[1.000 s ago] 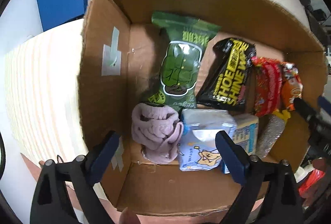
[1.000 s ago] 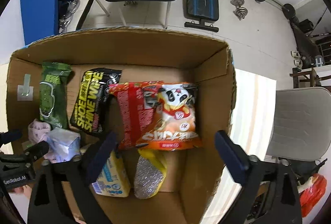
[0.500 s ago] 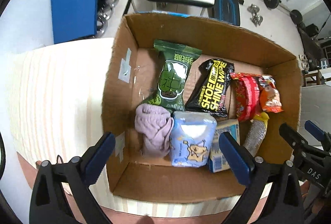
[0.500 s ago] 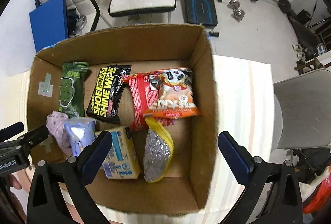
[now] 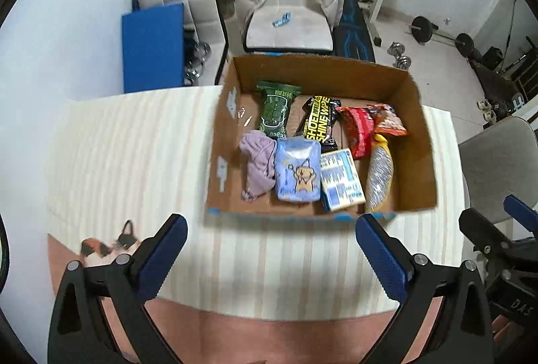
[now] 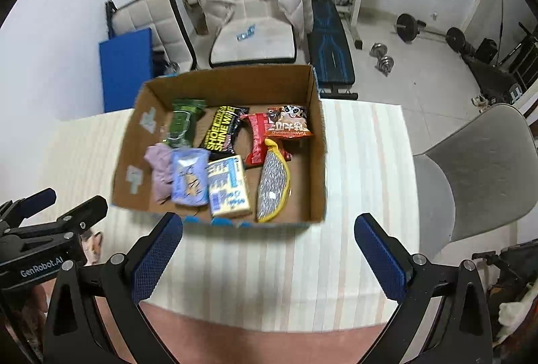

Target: Organize soft objects

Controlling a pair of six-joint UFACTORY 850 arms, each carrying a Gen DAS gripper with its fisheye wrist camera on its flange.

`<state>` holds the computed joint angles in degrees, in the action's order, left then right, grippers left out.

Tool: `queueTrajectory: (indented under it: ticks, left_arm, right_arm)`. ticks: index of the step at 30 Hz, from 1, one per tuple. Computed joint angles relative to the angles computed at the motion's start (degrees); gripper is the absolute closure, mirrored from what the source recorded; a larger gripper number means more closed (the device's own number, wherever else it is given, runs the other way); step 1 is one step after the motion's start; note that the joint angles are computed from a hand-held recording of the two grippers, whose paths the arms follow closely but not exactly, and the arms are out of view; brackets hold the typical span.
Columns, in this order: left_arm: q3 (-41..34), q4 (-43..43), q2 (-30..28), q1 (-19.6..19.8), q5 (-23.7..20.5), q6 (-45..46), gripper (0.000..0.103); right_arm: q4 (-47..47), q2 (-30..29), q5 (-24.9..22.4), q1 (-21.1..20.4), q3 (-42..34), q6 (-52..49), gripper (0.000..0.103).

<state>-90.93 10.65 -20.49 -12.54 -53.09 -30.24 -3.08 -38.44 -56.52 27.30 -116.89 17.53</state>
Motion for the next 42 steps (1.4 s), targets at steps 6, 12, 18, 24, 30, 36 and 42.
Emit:
queueTrajectory:
  ticks: [6,12,18,24,30,36,42]
  left_arm:
    - [6.3,2.5,9.4,-2.1,0.9,-4.4,0.0]
    - [9.2,4.9,15.8,-4.3,0.6,-7.7,0.0]
    - [10.1,9.4,19.9,-7.4,-0.2,-10.5,0.0]
    - [10.5,10.6,21.6,-8.8,0.0,-10.7,0.0]
    - [10.8,11.1,21.8,-9.2,1.1,-11.4,0.0]
    - [11.4,13.4,21.8,-9.5,1.6,-14.1,0.0]
    - [11.4,15.5,21.6,-9.8,1.2,-15.7,0.0]
  right_arm:
    - [-0.1,12.5,4.4,1.2,12.2,1.1,0.0]
    - [-1.2,21.1,6.3,2.5,18.6,2.8,0.0]
    - [-3.7,26.1,6.0,3.8,20.9,5.0,0.0]
    - [-5.8,28.6,4.9,4.7,21.3,6.3,0.0]
    - [-8.7,29.0,5.4,4.8,21.4,8.8,0.0]
    - [-9.6,27.7,6.0,4.3,20.6,10.3,0.0]
    - [-11.1,27.3,5.6,4.6,20.3,11.0,0.0]
